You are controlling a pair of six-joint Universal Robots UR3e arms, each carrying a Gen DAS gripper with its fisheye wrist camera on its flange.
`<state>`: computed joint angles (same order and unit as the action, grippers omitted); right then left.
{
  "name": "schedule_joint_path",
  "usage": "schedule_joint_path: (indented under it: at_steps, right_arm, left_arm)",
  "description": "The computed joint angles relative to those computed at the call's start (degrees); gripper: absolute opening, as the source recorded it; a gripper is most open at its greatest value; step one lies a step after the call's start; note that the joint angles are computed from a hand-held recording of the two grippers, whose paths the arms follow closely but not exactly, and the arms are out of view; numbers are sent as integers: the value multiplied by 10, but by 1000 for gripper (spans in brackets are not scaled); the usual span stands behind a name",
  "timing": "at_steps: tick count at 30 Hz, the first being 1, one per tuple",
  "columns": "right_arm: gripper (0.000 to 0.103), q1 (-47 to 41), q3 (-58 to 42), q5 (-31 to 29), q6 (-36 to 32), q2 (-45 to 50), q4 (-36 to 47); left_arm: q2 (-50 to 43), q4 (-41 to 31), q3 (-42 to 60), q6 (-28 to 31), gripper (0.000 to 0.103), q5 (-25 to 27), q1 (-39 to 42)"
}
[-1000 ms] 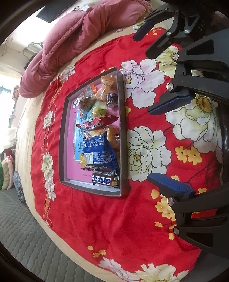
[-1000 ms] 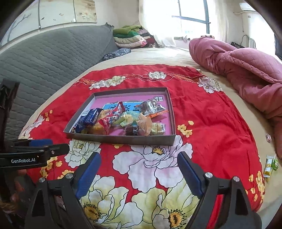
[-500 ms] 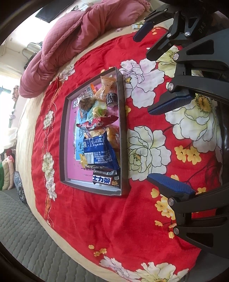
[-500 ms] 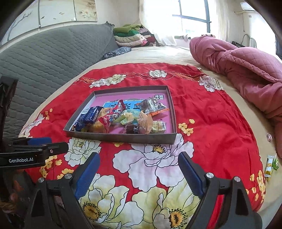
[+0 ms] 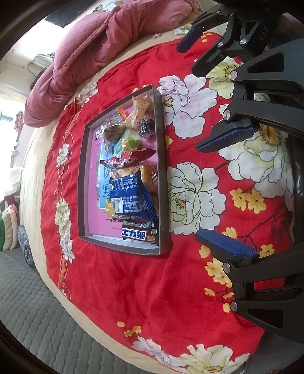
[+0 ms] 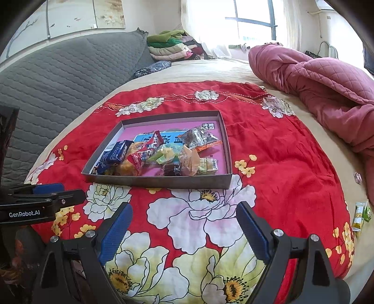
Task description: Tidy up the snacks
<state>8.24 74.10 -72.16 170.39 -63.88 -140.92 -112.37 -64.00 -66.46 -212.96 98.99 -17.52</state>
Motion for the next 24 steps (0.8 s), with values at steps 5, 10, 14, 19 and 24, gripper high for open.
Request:
schedule_joint_path:
  at_steps: [5, 10, 14, 19, 24]
  right_arm:
    - [90, -1, 0, 0, -2, 0, 1]
    - [90, 0, -3, -1, 0, 2, 2]
    - [90, 0, -3, -1, -2, 1, 3]
    - [90, 0, -3, -1, 0, 1, 3]
    - [90, -1, -5, -1, -1, 1, 4]
  left_arm:
    - [-6, -9, 9, 2, 70, 3, -1]
    - [-7, -16, 11, -1, 70, 11, -1]
    - [-7, -19, 11, -2, 70, 13, -2]
    - [-10, -24, 17, -1, 70, 15, -3]
    - [-9, -27, 17, -2, 70, 17, -2]
